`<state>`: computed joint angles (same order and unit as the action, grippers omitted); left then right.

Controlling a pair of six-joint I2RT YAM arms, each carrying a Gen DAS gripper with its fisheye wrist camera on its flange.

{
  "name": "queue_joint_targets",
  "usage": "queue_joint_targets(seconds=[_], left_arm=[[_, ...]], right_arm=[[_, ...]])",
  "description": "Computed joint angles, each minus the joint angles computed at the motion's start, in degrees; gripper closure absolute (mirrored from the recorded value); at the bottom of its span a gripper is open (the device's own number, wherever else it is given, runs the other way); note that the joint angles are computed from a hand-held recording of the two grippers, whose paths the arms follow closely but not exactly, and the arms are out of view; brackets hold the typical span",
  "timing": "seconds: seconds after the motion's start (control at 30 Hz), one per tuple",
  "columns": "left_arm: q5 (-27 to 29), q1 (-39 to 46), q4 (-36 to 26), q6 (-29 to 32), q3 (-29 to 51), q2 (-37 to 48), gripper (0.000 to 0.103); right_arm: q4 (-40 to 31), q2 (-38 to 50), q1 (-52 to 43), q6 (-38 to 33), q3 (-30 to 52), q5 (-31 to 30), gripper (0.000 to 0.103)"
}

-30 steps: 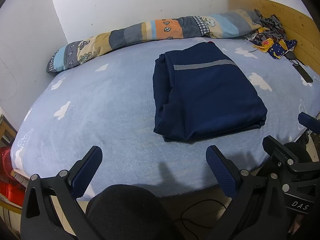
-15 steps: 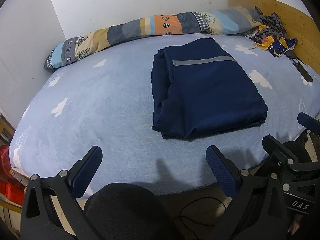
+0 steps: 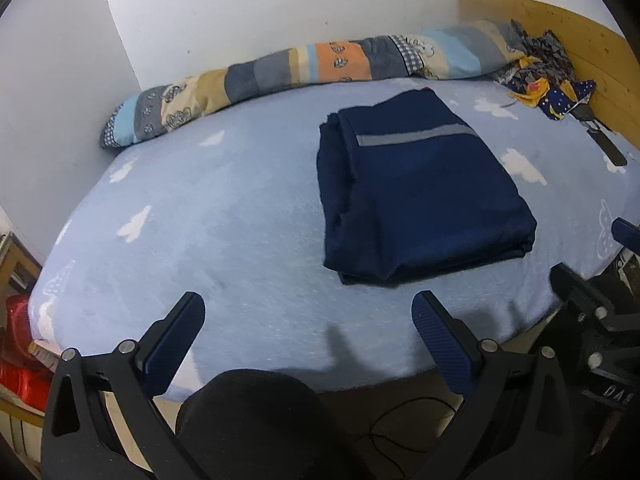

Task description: Fold large clothes

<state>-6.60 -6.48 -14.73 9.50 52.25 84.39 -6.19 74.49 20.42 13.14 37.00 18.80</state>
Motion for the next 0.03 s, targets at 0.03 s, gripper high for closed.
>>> queue_joint_targets(seconds=[0.03], left_arm=[[-0.12,0.36,-0.34,0.22,0.21,-0.17,0.0]], right_arm=[[-0.74,-0.89,-0.21,-0.16,0.02,0.04,0.0]])
